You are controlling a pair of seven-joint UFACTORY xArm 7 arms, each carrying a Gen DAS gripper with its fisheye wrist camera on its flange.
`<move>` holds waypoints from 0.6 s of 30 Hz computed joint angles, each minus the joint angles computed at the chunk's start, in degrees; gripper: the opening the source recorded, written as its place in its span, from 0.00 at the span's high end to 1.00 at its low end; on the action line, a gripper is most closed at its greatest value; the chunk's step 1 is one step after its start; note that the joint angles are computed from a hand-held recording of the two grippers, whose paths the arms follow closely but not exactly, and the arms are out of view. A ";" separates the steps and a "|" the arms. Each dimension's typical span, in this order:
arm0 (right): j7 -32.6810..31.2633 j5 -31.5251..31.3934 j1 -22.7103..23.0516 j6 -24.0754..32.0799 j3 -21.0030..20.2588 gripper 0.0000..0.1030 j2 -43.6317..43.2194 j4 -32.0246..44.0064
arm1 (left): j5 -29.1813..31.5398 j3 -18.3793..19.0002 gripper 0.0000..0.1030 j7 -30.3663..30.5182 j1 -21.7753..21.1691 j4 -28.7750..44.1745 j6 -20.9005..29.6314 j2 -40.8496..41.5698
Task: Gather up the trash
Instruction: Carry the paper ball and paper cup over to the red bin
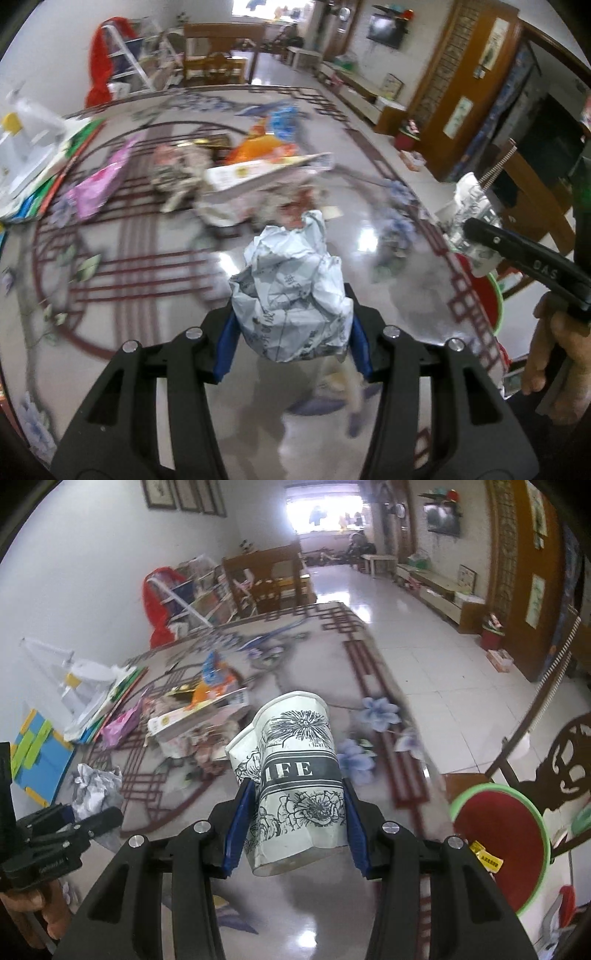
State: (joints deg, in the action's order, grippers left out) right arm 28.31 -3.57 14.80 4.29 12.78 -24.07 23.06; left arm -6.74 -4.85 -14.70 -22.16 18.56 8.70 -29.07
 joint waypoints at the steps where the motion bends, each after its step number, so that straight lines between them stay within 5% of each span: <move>1: -0.25 0.08 -0.13 0.07 -0.72 0.57 -0.87 -0.81 | -0.24 -0.13 0.53 0.03 -0.91 0.97 -0.24 1.06; 8: -3.93 3.11 0.37 0.67 -7.25 0.57 -7.73 -6.17 | -1.29 -1.76 0.53 0.67 -5.10 7.60 -0.41 7.85; 18: -9.50 6.39 -5.20 4.17 -14.11 0.57 -18.48 -13.03 | -7.48 -4.00 0.52 5.63 -11.32 19.66 -0.89 19.95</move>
